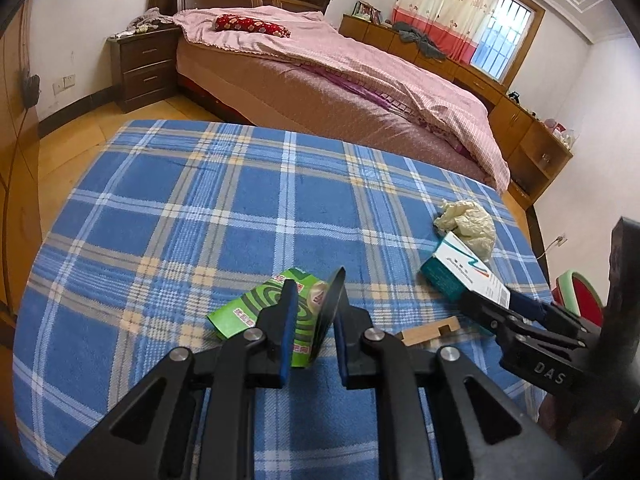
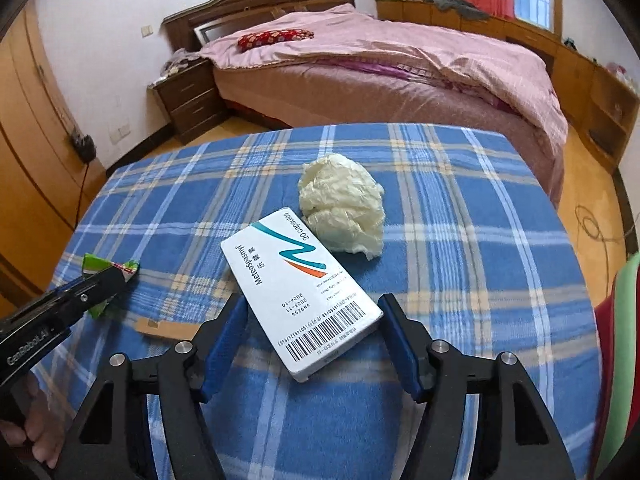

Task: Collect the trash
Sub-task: 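Lower the right tool onto the white medicine box while the left tool holds the green packet, then carry the green packet and white medicine box over the red bucket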

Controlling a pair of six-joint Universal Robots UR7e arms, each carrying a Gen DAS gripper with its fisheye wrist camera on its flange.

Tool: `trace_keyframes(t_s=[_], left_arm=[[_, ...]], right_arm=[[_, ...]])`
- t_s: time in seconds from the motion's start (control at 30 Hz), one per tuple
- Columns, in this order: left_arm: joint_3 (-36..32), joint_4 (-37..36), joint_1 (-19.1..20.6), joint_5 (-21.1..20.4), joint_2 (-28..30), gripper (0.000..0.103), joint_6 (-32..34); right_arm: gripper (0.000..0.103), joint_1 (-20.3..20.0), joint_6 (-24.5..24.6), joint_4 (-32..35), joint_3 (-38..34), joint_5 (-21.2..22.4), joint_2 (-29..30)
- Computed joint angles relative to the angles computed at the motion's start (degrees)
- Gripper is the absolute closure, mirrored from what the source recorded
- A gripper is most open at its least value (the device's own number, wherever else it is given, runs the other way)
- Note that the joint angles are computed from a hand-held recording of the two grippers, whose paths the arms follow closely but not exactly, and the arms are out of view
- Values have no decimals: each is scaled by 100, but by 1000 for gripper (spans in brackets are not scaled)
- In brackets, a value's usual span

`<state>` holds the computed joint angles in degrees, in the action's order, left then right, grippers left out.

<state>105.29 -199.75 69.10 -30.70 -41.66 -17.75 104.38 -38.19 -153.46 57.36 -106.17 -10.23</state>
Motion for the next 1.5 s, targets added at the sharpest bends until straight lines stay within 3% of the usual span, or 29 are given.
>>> trace_keyframes(t_s=[0.33, 0.77, 1.2, 1.5], left_arm=[[61, -501, -137, -176, 46, 96, 395], [74, -681, -603, -586, 231, 99, 725], [22, -351, -1209, -1073, 267, 99, 619], [-806, 362, -1348, -1264, 703, 100, 655]], right_arm=[[36, -171, 501, -1062, 1728, 449, -1148], [36, -588, 919, -2073, 3258, 718, -2420], [36, -849, 1138, -2606, 3864, 1015, -3033], [36, -1010, 1149, -2939, 3934, 725, -3258]])
